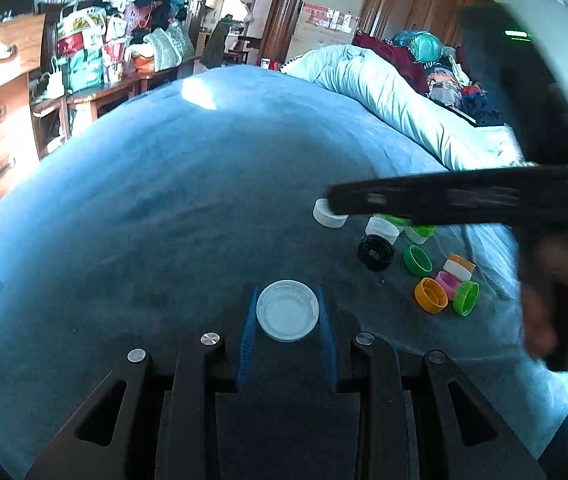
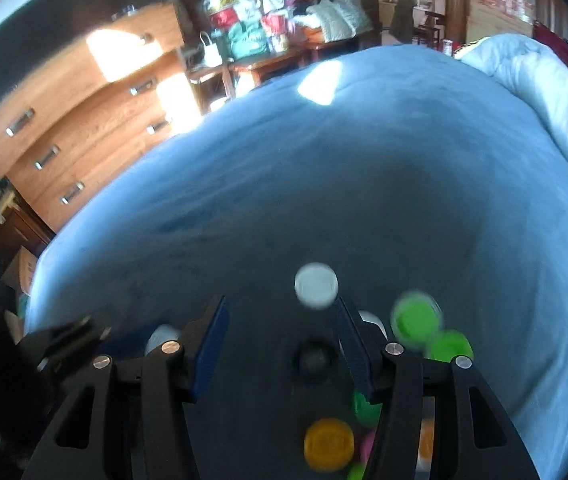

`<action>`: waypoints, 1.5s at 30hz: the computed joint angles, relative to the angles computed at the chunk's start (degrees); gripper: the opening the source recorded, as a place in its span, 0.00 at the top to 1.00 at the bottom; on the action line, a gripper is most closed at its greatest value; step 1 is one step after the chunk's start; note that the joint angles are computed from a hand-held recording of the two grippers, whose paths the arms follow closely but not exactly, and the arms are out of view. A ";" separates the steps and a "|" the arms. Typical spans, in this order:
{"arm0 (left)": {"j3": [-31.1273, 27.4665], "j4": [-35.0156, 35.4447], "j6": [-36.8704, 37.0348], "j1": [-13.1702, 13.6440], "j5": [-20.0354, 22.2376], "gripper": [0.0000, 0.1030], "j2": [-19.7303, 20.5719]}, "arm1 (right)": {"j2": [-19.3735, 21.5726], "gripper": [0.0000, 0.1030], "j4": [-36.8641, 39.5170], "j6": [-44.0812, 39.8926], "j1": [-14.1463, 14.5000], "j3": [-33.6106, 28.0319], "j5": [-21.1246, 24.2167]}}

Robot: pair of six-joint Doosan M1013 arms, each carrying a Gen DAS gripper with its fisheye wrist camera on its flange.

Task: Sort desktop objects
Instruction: 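Grasp a clear white cap with the left tool while the right tool grasps a white cap, then carry both white caps over the blue basket and open both tools to release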

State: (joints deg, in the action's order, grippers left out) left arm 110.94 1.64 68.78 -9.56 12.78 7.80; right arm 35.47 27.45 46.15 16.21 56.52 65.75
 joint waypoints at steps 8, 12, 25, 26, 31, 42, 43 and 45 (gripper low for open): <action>-0.21 -3.83 3.22 0.45 0.23 0.76 0.23 | 3.76 0.66 -7.75 4.61 1.62 -3.89 0.14; -0.50 -0.95 0.65 0.27 0.70 0.76 0.32 | 1.14 0.69 -4.87 4.07 0.83 -0.72 -2.06; -3.63 26.09 -25.95 -4.18 8.32 0.76 -3.44 | -17.58 0.69 7.42 -5.77 -8.51 17.45 -11.33; -3.81 27.40 -26.92 -4.72 8.06 0.76 -4.04 | -18.44 0.69 7.70 -5.89 -9.17 18.10 -11.69; -5.02 28.54 -26.05 -7.66 6.37 0.76 -6.38 | -23.06 0.69 9.16 -6.97 -13.12 21.15 -14.75; -9.65 24.52 -16.64 -13.82 7.75 0.76 -6.13 | -28.16 0.69 13.04 -7.23 -19.69 23.83 -19.32; -10.06 24.29 -16.02 -14.25 7.87 0.76 -5.99 | -28.47 0.69 13.23 -7.12 -20.16 23.97 -19.63; -10.96 24.56 -15.24 -15.53 8.37 0.76 -5.74 | -29.08 0.69 13.65 -6.97 -21.14 24.40 -20.25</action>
